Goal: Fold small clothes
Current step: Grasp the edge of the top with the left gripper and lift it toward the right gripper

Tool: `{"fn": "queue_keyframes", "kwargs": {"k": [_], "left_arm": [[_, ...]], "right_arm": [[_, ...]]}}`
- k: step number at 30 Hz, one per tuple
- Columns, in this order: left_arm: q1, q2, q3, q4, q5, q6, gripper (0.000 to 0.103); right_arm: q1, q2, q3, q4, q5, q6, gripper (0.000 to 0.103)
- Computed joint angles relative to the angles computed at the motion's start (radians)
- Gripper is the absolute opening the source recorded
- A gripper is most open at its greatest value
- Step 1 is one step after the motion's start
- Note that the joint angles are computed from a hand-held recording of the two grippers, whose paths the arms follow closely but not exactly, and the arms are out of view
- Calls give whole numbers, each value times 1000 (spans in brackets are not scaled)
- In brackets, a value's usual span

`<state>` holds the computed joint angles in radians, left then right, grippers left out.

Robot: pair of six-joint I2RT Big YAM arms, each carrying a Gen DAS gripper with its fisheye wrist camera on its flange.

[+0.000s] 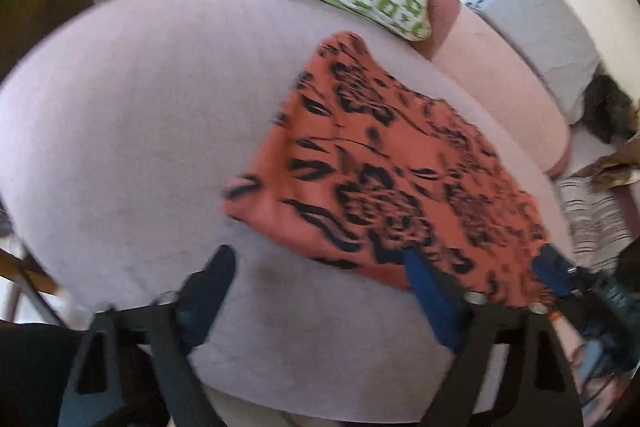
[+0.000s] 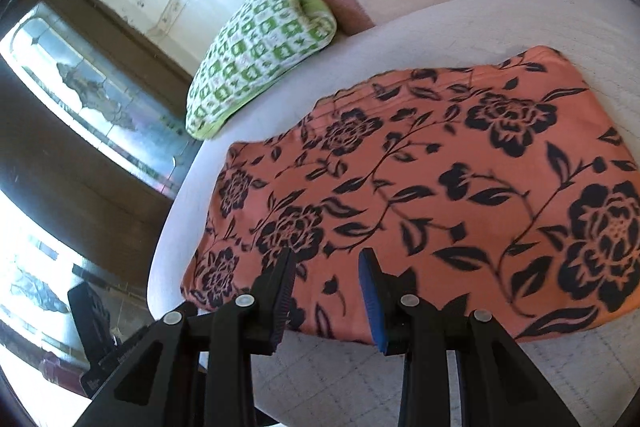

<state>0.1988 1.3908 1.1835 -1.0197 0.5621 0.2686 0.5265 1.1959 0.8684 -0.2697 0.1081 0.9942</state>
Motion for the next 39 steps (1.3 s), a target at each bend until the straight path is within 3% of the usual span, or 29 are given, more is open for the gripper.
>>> {"fn": "queue_keyframes", "kwargs": {"k": [1,2,7,12,16,18,20,23,25,26,28,32,39], "left_arm": [[-7,10,4,-10,11,0,57],[-16,22,8,-15,12,0,49],[-22,66,13,55,75,-132,48],[-49,69,0,140,91,-228,51],[-71,54,-27,207,62,-229,50],[-70,39,-52,246,36,-225,38],[-69,39,-54,255,33,-205,30],[-81,19,-64,295,14,-145,25],[-110,-26,-106,383,-38,-73,23],[-128,-53,-131,432,-67,-33,23],[-159,-98,-176,513,-112,31,22],[-209,-159,-241,606,-204,130,21],[-286,-212,-314,716,-281,262,20]], "right_arm": [[3,4,3,-3,-1,-2,36],[5,7,5,-6,3,-3,36],[-8,-8,-16,-4,15,20,36],[-21,-8,-22,15,2,35,36],[-5,44,18,24,-18,3,36],[-1,92,57,-23,-38,-3,36],[-3,144,100,-94,-60,-1,36],[-10,153,118,-109,-72,-30,37],[-29,149,118,-107,-115,-19,38],[-42,144,117,-101,-142,-9,42],[-63,137,130,-106,-171,-6,69],[-110,165,256,-191,-210,-85,71],[-144,445,812,-629,-337,-328,75]]}}
